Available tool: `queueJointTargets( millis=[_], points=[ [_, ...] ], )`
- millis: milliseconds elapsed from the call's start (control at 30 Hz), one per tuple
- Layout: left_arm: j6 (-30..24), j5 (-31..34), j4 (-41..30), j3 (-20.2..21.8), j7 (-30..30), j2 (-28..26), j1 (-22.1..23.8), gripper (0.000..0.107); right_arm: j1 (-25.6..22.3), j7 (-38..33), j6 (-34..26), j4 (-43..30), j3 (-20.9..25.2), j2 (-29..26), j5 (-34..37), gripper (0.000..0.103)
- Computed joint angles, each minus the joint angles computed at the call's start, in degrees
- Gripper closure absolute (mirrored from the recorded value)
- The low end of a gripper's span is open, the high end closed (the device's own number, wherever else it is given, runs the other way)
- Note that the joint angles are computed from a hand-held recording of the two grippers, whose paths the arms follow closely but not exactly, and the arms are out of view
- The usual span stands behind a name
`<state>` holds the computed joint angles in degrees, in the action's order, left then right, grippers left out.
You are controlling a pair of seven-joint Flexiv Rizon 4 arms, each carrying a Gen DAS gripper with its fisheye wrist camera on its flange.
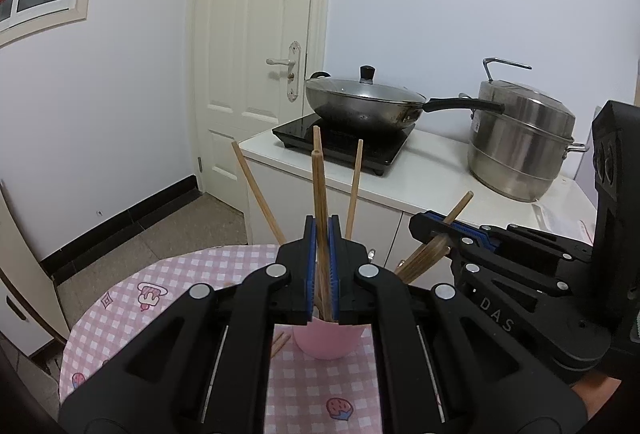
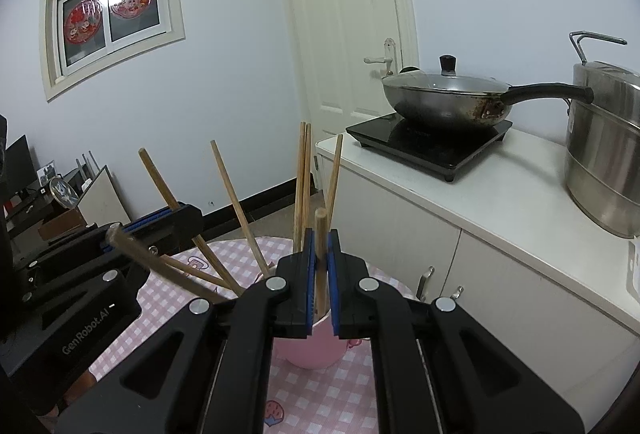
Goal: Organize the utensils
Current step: 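Open the left gripper while the right gripper opens, releasing chopsticks into the cup, then move both open grippers down toward the last chopsticks on the table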
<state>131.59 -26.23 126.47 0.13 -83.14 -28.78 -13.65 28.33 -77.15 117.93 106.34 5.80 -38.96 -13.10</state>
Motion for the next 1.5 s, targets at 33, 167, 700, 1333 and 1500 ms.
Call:
queueJointTargets(
  millis=[33,167,700,1333,1500],
  points=[
    [-0.28,0.27,0.17,-0.14,-0.14,0.23,0.18,0.1,-0.32,0.14,0.08,0.24,0.35,0.15,-0.16,0.098],
    [-0.67,0.32,0.98,0.03,0.19,1.05,-0.2,0.1,-0.42,0.17,0.15,0.89,0.55,0.67,-0.23,0.098],
    [5.5,-2.28,8.9,-0.07,0.54,7.79,-3.15,0.06,2.44,-2.22,3.58,8.3,-0.03,6.93,4.19,0.086],
    [11.04,-0.36,25.5,0.32,-0.3,15.86,-0.45,0.042,10.63,-11.93,10.29,17.65,1.46,11.43,15.9,0.061],
    [6.93,7.21,27.46,1.9,-3.77,15.0,5.95,0.042,11.67,-11.2,8.73,16.85,2.02,8.9,15.72,0.061]
  ],
)
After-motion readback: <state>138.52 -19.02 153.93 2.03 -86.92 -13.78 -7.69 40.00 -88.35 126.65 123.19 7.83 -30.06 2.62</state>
